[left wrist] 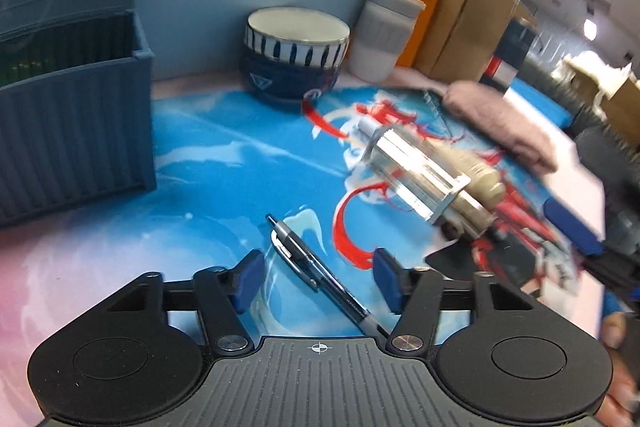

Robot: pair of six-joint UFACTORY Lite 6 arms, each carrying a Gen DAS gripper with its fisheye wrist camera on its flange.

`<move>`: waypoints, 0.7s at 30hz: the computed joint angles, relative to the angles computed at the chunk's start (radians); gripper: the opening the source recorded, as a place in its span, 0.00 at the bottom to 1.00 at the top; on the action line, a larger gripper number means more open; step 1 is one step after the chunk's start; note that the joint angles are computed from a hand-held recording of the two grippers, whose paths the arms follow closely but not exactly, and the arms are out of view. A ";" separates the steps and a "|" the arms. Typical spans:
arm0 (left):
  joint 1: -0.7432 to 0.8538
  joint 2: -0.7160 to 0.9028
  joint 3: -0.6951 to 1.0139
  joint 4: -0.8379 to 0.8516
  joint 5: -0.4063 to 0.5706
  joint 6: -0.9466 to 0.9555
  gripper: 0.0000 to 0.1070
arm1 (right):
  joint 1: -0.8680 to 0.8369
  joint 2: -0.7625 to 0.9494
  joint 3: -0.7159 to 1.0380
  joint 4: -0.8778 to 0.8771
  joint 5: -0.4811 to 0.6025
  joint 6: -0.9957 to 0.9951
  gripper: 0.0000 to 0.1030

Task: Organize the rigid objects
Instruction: 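Grasp a black pen on the mat with the left gripper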

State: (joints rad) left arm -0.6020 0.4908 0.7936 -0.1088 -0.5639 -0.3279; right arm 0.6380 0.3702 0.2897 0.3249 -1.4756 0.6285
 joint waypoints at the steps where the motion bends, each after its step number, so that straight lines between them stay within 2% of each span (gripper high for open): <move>1: -0.024 0.017 0.023 -0.071 0.006 0.061 0.40 | -0.001 0.025 0.005 -0.009 -0.034 0.010 0.95; 3: -0.040 0.037 0.045 -0.087 0.003 0.093 0.24 | 0.009 0.087 0.021 0.000 -0.110 0.010 0.95; 6: -0.053 0.059 0.074 -0.087 0.009 0.155 0.19 | -0.017 0.176 0.054 -0.036 -0.198 0.044 0.95; 8: -0.064 0.078 0.120 -0.122 0.053 0.278 0.20 | -0.078 0.226 0.077 -0.135 -0.232 0.089 0.95; 11: -0.084 0.094 0.203 -0.294 0.159 0.517 0.21 | -0.115 0.253 0.092 -0.193 -0.234 0.113 0.96; 15: -0.101 0.141 0.279 -0.452 0.177 0.643 0.23 | -0.116 0.283 0.092 -0.182 -0.283 0.140 0.95; 16: -0.096 0.152 0.294 -0.433 0.183 0.629 0.22 | -0.119 0.287 0.093 -0.184 -0.280 0.146 0.95; 19: -0.046 0.160 0.332 -0.209 0.257 0.455 0.22 | -0.146 0.289 0.103 -0.228 -0.250 0.158 0.95; 21: -0.030 0.157 0.330 -0.100 0.268 0.385 0.20 | -0.139 0.290 0.102 -0.215 -0.251 0.161 0.96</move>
